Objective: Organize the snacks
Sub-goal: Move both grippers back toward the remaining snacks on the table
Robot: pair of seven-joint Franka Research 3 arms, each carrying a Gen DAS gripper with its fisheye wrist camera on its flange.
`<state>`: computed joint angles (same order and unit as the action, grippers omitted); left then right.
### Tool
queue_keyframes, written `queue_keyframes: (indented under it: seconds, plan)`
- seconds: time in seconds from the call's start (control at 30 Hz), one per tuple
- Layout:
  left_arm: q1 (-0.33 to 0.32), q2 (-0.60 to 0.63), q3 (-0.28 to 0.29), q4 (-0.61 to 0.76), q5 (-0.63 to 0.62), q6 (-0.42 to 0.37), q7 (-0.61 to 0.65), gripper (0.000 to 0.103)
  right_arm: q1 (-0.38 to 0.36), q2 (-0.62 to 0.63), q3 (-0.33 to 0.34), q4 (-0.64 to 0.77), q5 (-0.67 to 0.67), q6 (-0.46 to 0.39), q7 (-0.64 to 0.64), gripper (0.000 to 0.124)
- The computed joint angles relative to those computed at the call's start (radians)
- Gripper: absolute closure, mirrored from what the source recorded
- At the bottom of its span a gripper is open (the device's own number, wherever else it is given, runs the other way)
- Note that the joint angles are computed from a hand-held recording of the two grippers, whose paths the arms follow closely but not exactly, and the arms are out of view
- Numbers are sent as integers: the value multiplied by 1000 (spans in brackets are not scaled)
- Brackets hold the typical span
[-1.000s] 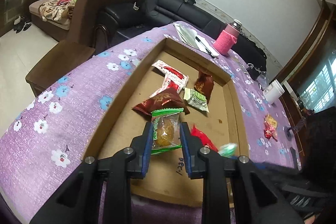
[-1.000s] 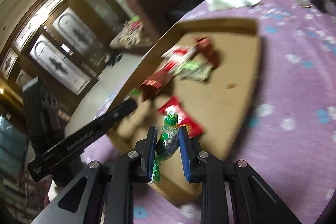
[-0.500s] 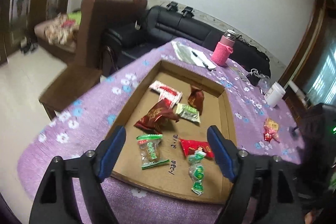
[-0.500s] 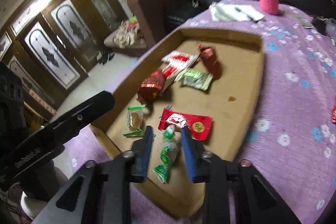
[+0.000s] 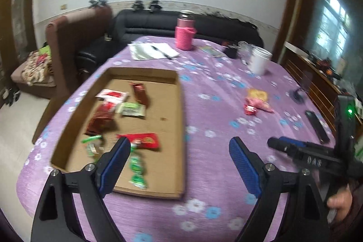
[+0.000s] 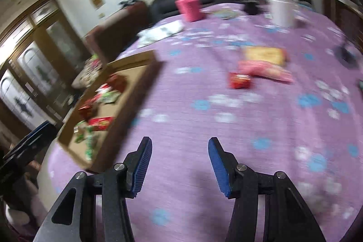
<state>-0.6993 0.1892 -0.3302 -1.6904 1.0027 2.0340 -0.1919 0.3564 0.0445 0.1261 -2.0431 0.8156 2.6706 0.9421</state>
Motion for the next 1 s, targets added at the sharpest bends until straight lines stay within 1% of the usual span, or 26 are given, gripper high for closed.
queue_keyframes:
  seconds: [0.1, 0.13, 0.2, 0.23, 0.33, 0.37, 0.5, 0.57, 0.63, 0.7, 0.77, 0.8, 0.83, 0.87, 0.9, 0.93, 0.97, 1.0]
  plan:
    - [17, 22, 3, 32, -14, 115, 41, 15, -29, -10, -29, -10, -33, 18, 29, 68]
    - [19, 30, 6, 42, -18, 143, 49, 15, -42, -7, -41, -5, -59, 25, 56, 68]
    - [29, 51, 16, 61, -35, 228, 60, 15, -63, 7, -55, 12, -92, 34, 101, 69]
    - [39, 67, 20, 72, -59, 289, 73, 15, -72, 17, -60, 23, -104, 38, 120, 69]
    - [49, 121, 31, 108, -135, 394, 125, 15, -103, 69, -65, 88, -111, 23, 154, 69]
    - [47, 135, 36, 118, -157, 414, 144, 15, -111, 87, -62, 109, -108, 18, 160, 69]
    - [29, 183, 61, 152, -226, 441, 203, 15, -126, 183, -47, 235, -133, -3, 198, 69]
    - [22, 187, 75, 152, -240, 457, 216, 15, -131, 258, -35, 338, -155, -37, 219, 69]
    - [14, 187, 87, 151, -243, 453, 223, 15, -128, 355, -31, 474, -204, -99, 263, 69]
    - [11, 178, 95, 140, -243, 451, 221, 15, -125, 431, -26, 580, -240, -140, 304, 69]
    - [15, 161, 102, 113, -237, 461, 208, 15, -111, 518, -38, 700, -299, -191, 386, 69]
    - [17, 152, 102, 101, -234, 464, 203, 15, -116, 548, -33, 742, -309, -224, 408, 69]
    - [21, 143, 102, 87, -231, 465, 198, 15, -146, 580, 3, 785, -311, -274, 420, 69]
    - [27, 133, 102, 70, -229, 475, 190, 15, -151, 585, 6, 793, -280, -311, 402, 69]
    - [34, 126, 101, 56, -228, 489, 183, 15, -177, 585, 33, 792, -246, -349, 373, 68]
    - [41, 118, 100, 39, -223, 510, 175, 15, -226, 578, 79, 782, -173, -423, 317, 68]
    - [44, 114, 100, 31, -217, 518, 168, 15, -253, 568, 101, 767, -119, -469, 277, 68]
    - [47, 114, 99, 29, -212, 520, 163, 15, -259, 539, 101, 725, -87, -467, 244, 68]
